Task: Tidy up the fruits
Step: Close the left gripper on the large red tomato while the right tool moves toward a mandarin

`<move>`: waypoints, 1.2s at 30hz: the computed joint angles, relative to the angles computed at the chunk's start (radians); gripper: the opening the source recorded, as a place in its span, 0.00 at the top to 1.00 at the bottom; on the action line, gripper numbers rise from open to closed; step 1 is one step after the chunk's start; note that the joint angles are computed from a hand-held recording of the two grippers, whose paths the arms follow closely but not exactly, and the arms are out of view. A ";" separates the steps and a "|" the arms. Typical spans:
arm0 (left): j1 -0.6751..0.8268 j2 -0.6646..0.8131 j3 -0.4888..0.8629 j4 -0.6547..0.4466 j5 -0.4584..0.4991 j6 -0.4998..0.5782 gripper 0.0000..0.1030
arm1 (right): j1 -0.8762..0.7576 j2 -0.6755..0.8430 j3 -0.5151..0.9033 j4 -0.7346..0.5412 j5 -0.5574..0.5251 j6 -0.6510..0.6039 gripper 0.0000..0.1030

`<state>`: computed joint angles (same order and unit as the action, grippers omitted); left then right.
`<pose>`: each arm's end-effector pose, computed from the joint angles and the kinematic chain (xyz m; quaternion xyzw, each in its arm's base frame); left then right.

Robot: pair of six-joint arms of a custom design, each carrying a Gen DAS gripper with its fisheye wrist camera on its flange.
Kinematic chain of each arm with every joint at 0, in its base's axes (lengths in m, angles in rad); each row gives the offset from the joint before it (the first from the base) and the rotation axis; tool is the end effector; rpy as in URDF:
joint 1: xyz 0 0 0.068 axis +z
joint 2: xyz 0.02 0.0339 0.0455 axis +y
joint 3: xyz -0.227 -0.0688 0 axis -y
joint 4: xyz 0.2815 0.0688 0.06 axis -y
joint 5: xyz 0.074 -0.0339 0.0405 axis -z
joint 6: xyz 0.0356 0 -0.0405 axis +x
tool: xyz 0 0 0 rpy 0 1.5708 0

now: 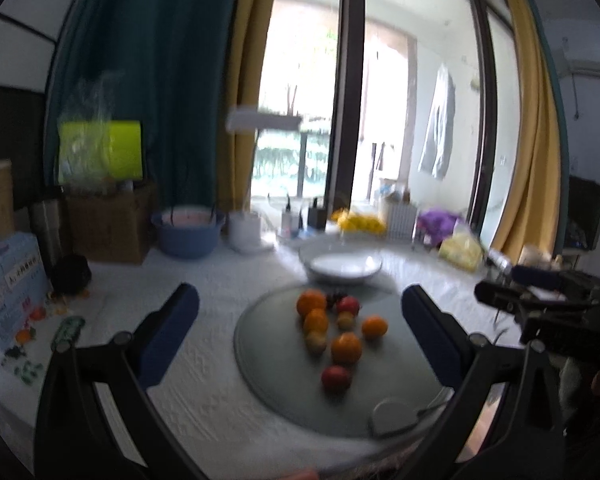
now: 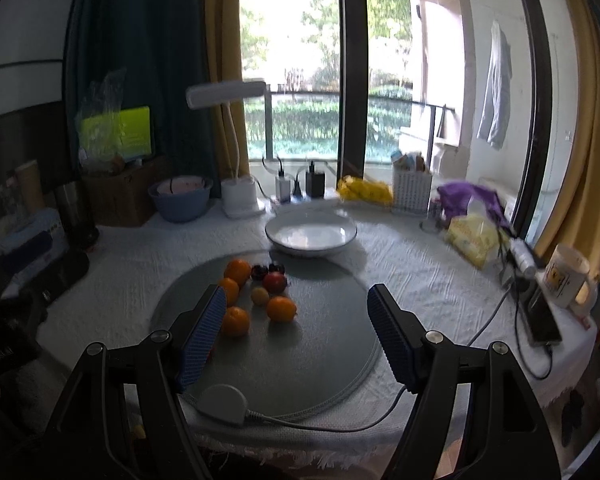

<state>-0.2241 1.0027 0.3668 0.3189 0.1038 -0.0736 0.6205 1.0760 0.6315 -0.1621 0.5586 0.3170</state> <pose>0.2565 -0.0623 0.1518 0.0911 0.8042 -0.1284 0.5731 0.2369 0.1461 0.1870 -0.0024 0.8612 -0.0166 0.5079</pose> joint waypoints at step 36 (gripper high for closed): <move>-0.130 0.794 0.508 -0.200 -0.004 0.040 0.68 | -0.285 0.451 0.160 0.124 -0.426 -0.038 0.36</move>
<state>-0.3544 1.7969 0.8753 0.1192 0.0997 -0.0335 0.3355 1.5272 0.7911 -0.0385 0.1322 0.2787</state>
